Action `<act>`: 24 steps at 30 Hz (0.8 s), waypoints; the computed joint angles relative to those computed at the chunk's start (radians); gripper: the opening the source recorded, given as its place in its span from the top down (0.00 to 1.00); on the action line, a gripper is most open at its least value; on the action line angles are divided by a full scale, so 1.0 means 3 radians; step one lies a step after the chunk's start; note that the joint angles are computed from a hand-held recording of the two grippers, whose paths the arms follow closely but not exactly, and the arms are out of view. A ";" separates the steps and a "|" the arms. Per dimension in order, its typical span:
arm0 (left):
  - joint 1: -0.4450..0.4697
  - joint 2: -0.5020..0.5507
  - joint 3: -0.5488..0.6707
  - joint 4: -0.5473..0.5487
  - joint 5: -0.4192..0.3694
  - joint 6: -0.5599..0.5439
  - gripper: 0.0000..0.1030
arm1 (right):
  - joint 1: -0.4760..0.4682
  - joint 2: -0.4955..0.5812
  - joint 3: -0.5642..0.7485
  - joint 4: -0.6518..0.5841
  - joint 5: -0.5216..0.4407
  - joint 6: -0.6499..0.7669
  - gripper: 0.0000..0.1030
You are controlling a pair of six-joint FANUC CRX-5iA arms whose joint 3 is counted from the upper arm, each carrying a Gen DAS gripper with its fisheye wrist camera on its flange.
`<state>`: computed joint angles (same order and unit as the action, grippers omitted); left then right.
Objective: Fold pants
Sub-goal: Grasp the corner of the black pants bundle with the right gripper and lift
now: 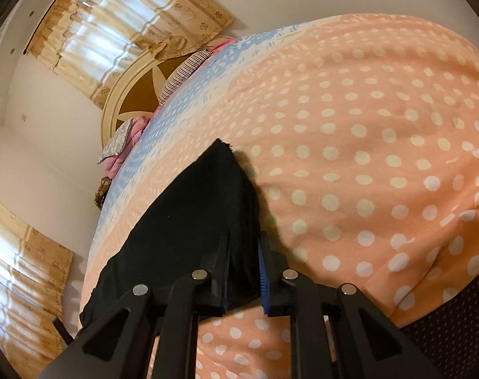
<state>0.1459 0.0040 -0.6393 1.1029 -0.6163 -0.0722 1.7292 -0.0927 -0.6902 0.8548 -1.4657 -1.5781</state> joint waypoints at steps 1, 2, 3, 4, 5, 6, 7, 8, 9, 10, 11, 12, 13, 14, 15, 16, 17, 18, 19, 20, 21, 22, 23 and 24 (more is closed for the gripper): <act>0.0005 0.0003 0.0007 -0.0012 -0.0011 0.0008 0.00 | 0.0001 0.0020 0.0001 0.0056 -0.0034 -0.0009 0.87; 0.0011 0.0006 0.0019 -0.0036 -0.0028 0.0026 0.00 | 0.0008 0.0036 0.0008 0.0098 -0.0081 -0.0012 0.87; 0.0018 0.0011 0.0030 -0.0051 -0.0045 0.0036 0.00 | 0.0011 0.0063 0.0041 0.0121 -0.0143 0.0030 0.87; 0.0031 0.0019 0.0047 -0.0074 -0.0073 0.0051 0.00 | 0.0010 0.0094 0.0086 0.0144 -0.0209 0.0108 0.87; 0.0041 0.0025 0.0060 -0.0096 -0.0092 0.0066 0.00 | 0.0005 0.0126 0.0127 0.0171 -0.0264 0.0173 0.87; 0.0049 0.0027 0.0068 -0.0107 -0.0102 0.0072 0.00 | -0.0012 0.0162 0.0174 0.0222 -0.0316 0.0264 0.87; 0.0057 0.0027 0.0076 -0.0110 -0.0110 0.0076 0.00 | -0.0022 0.0178 0.0199 0.0251 -0.0339 0.0316 0.87; 0.0067 0.0029 0.0087 -0.0125 -0.0124 0.0095 0.00 | -0.0042 0.0198 0.0227 0.0291 -0.0353 0.0383 0.87; 0.0077 0.0031 0.0093 -0.0130 -0.0136 0.0105 0.00 | -0.0062 0.0219 0.0255 0.0329 -0.0359 0.0445 0.87; 0.0090 0.0033 0.0100 -0.0126 -0.0151 0.0110 0.00 | -0.0083 0.0244 0.0290 0.0354 -0.0367 0.0508 0.87; 0.0102 0.0035 0.0104 -0.0120 -0.0167 0.0111 0.00 | -0.0101 0.0268 0.0322 0.0374 -0.0374 0.0557 0.87; 0.0118 0.0043 0.0112 -0.0114 -0.0196 0.0103 0.00 | -0.0116 0.0282 0.0338 0.0409 -0.0375 0.0592 0.87; 0.0132 0.0052 0.0125 -0.0145 -0.0215 0.0087 0.00 | -0.0137 0.0296 0.0356 0.0448 -0.0374 0.0623 0.87; 0.0137 0.0056 0.0134 -0.0202 -0.0205 0.0050 0.00 | -0.0157 0.0315 0.0388 0.0470 -0.0380 0.0665 0.87; 0.0133 0.0048 0.0132 -0.0256 -0.0174 -0.0014 0.00 | -0.0186 0.0325 0.0408 0.0524 -0.0373 0.0713 0.87; 0.0133 0.0029 0.0110 -0.0242 -0.0156 -0.0152 0.00 | -0.0208 0.0329 0.0414 0.0582 -0.0358 0.0728 0.87; 0.0148 0.0020 0.0113 -0.0254 -0.0177 -0.0175 0.00 | -0.0234 0.0338 0.0433 0.0625 -0.0350 0.0763 0.87; 0.0179 0.0028 0.0150 -0.0321 -0.0217 -0.0131 0.00 | -0.0250 0.0358 0.0475 0.0654 -0.0354 0.0829 0.87; 0.0207 0.0038 0.0189 -0.0382 -0.0248 -0.0071 0.00 | -0.0288 0.0386 0.0529 0.0712 -0.0341 0.0925 0.87; 0.0235 0.0050 0.0220 -0.0395 -0.0259 -0.0043 0.00 | -0.0327 0.0412 0.0572 0.0771 -0.0314 0.1010 0.87; 0.0250 0.0053 0.0229 -0.0376 -0.0247 -0.0029 0.00 | -0.0378 0.0443 0.0632 0.0833 -0.0277 0.1112 0.87; 0.0271 0.0067 0.0249 -0.0368 -0.0250 0.0011 0.00 | -0.0437 0.0479 0.0703 0.0888 -0.0230 0.1227 0.87; 0.0291 0.0088 0.0274 -0.0382 -0.0272 0.0063 0.00 | -0.0492 0.0509 0.0763 0.0938 -0.0173 0.1327 0.87; 0.0314 0.0111 0.0305 -0.0412 -0.0305 0.0128 0.00 | -0.0552 0.0543 0.0824 0.0998 -0.0099 0.1435 0.87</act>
